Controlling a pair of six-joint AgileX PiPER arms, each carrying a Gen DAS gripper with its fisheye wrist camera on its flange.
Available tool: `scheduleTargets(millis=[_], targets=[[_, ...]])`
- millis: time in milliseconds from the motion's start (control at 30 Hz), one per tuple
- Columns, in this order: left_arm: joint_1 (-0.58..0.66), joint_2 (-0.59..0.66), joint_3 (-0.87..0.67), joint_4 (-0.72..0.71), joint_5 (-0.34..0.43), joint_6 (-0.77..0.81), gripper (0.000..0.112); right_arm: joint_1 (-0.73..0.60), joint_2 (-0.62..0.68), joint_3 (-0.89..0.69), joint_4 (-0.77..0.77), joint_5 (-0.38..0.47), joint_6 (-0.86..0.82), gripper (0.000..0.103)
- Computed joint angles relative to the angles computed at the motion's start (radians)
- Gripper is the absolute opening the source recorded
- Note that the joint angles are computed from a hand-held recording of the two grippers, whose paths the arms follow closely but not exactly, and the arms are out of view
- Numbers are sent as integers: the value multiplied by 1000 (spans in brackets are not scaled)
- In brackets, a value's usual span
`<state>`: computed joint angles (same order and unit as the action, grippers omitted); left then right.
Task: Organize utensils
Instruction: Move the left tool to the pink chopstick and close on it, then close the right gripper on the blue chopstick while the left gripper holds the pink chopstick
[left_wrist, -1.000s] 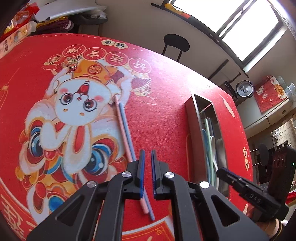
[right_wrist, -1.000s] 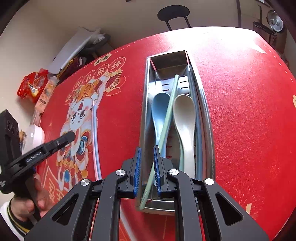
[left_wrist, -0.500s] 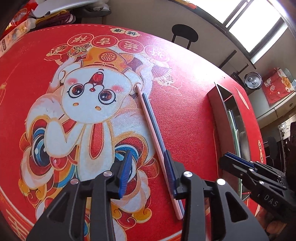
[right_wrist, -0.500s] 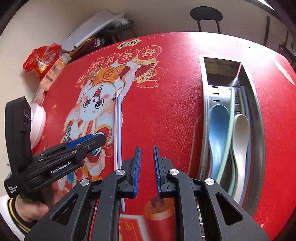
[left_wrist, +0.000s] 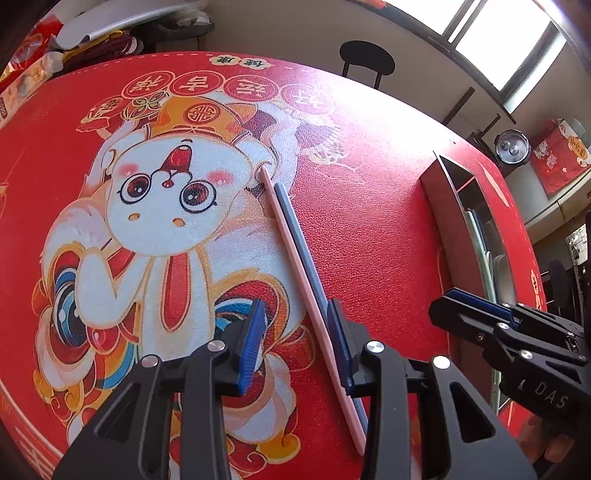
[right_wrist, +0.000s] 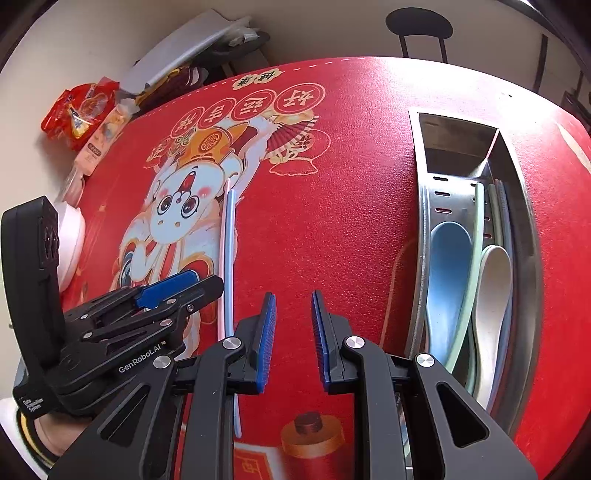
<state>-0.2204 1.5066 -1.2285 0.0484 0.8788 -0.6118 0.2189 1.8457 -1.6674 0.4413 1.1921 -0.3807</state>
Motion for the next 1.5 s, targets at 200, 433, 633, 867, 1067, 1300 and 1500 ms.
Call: scheduleTargets(millis=[200,433,633,867,1067,1300,1500], targets=[[-63,23,-28,138,52,-131,31,-14,5,-8,7,2,-3,20],[-48,33,-48,82,42,-127,32,-26,5,-11,13,5,-6,20],[-88,60,-73,165,72,-169,32,-30,3,-12,18,2,-1,20],[-117,105,-125,247,116,-210,37,-43,-4,-12,20,6,-1,20],[-123,90,-96,280,129,-193,33,-49,-3,-15,27,13,-4,20],[-51,4,-3,214,76,-136,5,-8,-1,7,34,6,-21,20],[-3,-78,82,180,44,-116,5,71,10,42,12,-32,-21,20]])
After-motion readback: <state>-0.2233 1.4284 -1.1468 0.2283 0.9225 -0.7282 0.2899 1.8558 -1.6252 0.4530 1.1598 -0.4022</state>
